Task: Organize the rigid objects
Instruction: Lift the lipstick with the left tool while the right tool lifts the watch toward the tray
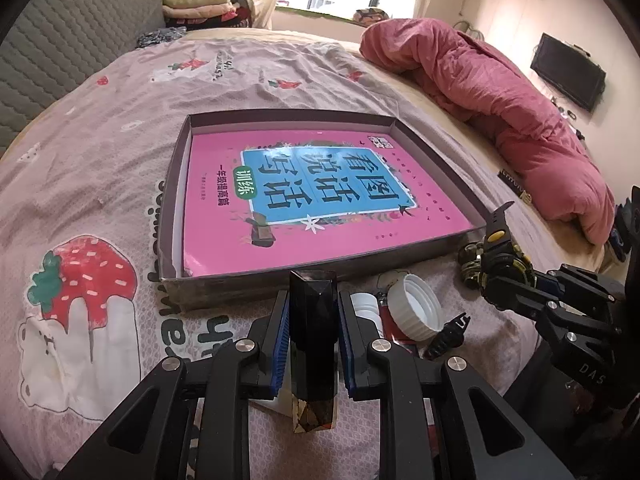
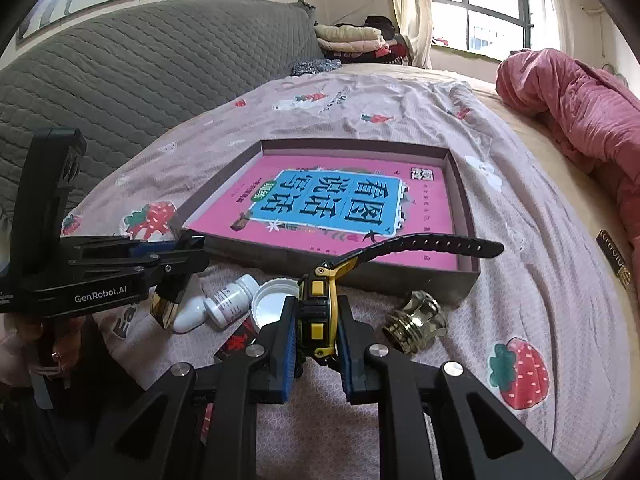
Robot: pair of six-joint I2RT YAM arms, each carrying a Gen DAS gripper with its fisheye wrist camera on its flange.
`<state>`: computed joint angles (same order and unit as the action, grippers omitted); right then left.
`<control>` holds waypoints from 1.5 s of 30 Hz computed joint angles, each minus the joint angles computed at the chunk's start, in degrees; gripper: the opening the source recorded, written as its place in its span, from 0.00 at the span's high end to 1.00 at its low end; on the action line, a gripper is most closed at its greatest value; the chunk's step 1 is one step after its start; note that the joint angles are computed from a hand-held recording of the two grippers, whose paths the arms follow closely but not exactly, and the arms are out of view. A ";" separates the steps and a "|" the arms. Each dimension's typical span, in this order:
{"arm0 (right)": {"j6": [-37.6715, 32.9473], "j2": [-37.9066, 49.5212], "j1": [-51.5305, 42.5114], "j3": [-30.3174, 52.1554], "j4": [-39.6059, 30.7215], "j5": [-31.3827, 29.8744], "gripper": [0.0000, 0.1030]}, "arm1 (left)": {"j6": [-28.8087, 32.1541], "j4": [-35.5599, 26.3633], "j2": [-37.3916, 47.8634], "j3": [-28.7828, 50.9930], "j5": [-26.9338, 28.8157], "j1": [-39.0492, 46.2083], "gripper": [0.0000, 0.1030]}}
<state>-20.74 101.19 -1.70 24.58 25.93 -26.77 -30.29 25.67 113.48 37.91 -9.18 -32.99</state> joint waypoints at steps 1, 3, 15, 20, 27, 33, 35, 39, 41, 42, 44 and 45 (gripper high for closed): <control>-0.11 -0.27 -0.17 -0.21 0.17 0.12 0.82 | -0.07 -0.11 -0.21 -0.10 -0.26 -0.13 0.78; -0.19 -1.06 -0.69 -0.57 0.12 0.09 0.82 | -0.35 -0.15 -0.68 -0.51 -0.91 -0.55 0.78; -1.28 -6.92 -3.40 -2.89 -0.85 -2.04 0.83 | -1.86 -1.54 -5.66 -3.15 -6.18 -3.91 0.78; -1.12 -9.71 -2.65 -4.38 -0.60 -1.87 0.83 | -2.55 -2.61 -7.15 -3.64 -7.74 -5.09 0.78; 0.06 -12.24 -1.53 -4.52 -0.60 -2.17 0.83 | -3.69 -4.95 -8.72 -2.92 -9.16 -6.21 0.78; 1.05 -12.97 -0.54 -4.18 0.06 -1.95 0.83 | -4.09 -7.28 -9.74 -1.56 -10.51 -6.36 0.78; 1.22 -13.31 -0.02 -4.05 0.31 -1.83 0.83 | -3.94 -8.13 -10.15 -1.07 -11.10 -6.25 0.78; 1.67 -13.47 0.94 -3.59 0.95 -1.55 0.83 | -4.25 -9.97 -10.70 0.11 -11.72 -5.86 0.78; 1.98 -13.21 1.23 -3.20 1.19 -1.64 0.83 | -4.33 -10.62 -10.68 0.84 -11.87 -5.55 0.78; 2.03 -13.12 1.35 -2.96 1.17 -1.66 0.83 | -4.32 -10.91 -10.62 1.17 -11.94 -5.47 0.78; 2.30 -12.93 1.72 -2.65 1.63 -1.38 0.83 | -4.31 -11.73 -10.58 2.01 -12.24 -5.33 0.78; 2.29 -12.91 1.79 -2.48 1.79 -1.42 0.83 | -4.27 -11.93 -10.55 2.35 -12.26 -5.28 0.78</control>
